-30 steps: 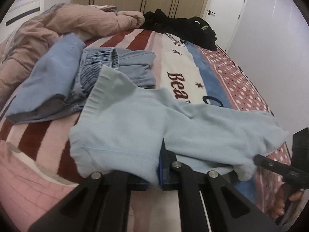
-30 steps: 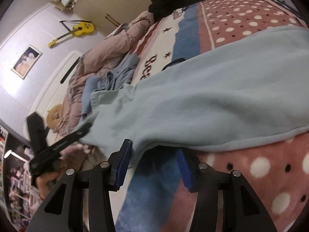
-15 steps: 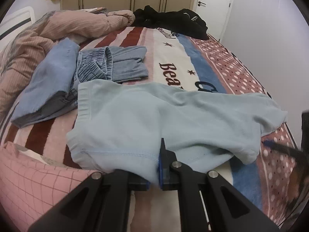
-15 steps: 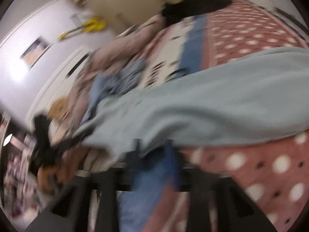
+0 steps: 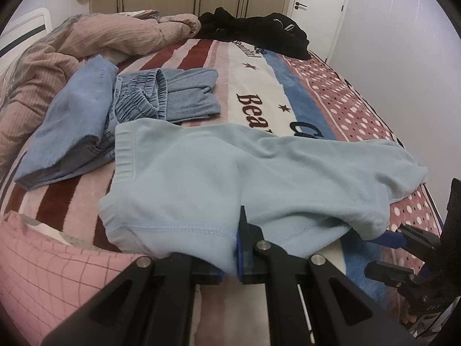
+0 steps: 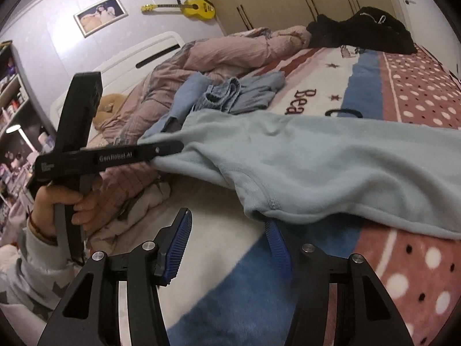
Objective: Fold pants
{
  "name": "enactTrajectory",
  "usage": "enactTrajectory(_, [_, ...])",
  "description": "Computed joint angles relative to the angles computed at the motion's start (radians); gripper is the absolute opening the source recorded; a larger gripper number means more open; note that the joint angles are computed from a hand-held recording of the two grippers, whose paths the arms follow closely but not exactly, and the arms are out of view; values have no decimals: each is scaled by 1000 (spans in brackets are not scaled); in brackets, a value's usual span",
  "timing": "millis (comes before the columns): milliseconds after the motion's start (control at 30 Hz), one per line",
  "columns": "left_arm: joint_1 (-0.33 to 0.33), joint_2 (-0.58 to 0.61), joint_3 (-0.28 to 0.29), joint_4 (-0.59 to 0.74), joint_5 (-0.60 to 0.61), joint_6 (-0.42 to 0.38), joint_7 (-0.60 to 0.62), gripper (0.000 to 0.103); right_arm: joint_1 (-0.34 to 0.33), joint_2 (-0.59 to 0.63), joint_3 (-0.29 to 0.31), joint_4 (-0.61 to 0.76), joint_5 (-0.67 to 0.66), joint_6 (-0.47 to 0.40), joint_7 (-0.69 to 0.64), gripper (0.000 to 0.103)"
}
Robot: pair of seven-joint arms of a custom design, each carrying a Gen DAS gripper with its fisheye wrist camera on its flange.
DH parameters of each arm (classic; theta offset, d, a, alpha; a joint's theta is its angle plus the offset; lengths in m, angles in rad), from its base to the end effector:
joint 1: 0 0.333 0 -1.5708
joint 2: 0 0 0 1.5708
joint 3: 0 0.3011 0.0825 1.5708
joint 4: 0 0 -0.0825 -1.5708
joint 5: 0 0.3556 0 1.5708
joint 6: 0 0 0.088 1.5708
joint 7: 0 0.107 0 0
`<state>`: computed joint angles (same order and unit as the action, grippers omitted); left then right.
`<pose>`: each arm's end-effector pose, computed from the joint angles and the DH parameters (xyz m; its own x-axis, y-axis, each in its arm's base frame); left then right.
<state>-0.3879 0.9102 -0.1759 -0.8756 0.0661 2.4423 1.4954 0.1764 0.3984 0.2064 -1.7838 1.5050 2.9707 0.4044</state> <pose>0.6991 -0.3631 0.4313 -0.4322 -0.8937 0.1200 -0.7434 0.2778 -0.6085 0.6159 0.1597 0.3757 0.2659 -0.8599 -0.4357 -0.6889 0.1467 -0.7099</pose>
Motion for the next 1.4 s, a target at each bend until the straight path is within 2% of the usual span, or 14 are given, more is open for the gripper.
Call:
enactTrajectory(167, [-3,4,1,8,1,-4,1,4,27,29,-2,37,-63,90,46,48])
enactTrajectory(233, [-1,2,-1,2,-1,-2,2,4,35,54,-9,57,-134,125,148,48])
enactTrajectory(300, [-2,-3,0,-10,0,4,1,4,-6,70,34,84,-98,126,118,48])
enactTrajectory(400, [-3,-5,0,-19,2,6,1,4,-15,104,50,123,-161,152,159,48])
enactTrajectory(433, [-4,-5,0,-21,3,6,1,4,-9,117,38,134,-206,148,208,43])
enactTrajectory(533, [-6,-7,4,-27,9,6,1,4,-10,135,0,146,-330,67,369,5])
enactTrajectory(567, [-6,-8,3,-29,10,5,2,5,-41,134,30,143,-314,61,346,4])
enactTrajectory(633, [-8,-12,6,-39,16,7,4,5,-146,125,127,130,-218,14,243,3])
enactTrajectory(700, [-10,-18,11,-51,25,11,3,6,-226,98,173,102,-90,-103,120,3])
enactTrajectory(867, [-18,-13,15,-47,39,-5,3,6,-280,23,152,15,37,-311,-5,3])
enactTrajectory(1000, [-24,-11,21,-43,51,-17,-2,7,-283,-24,98,-45,-13,-468,0,1])
enactTrajectory(1200, [-29,-9,24,-45,60,-25,-14,7,-152,-57,-1,-83,-136,-332,111,7])
enactTrajectory(1267, [-29,-7,24,-43,61,-27,-16,7,-117,-54,-16,-80,-120,-292,78,33])
enactTrajectory(1400, [-24,-7,19,-39,57,-32,-11,7,-57,-25,-29,-41,-116,-188,54,37])
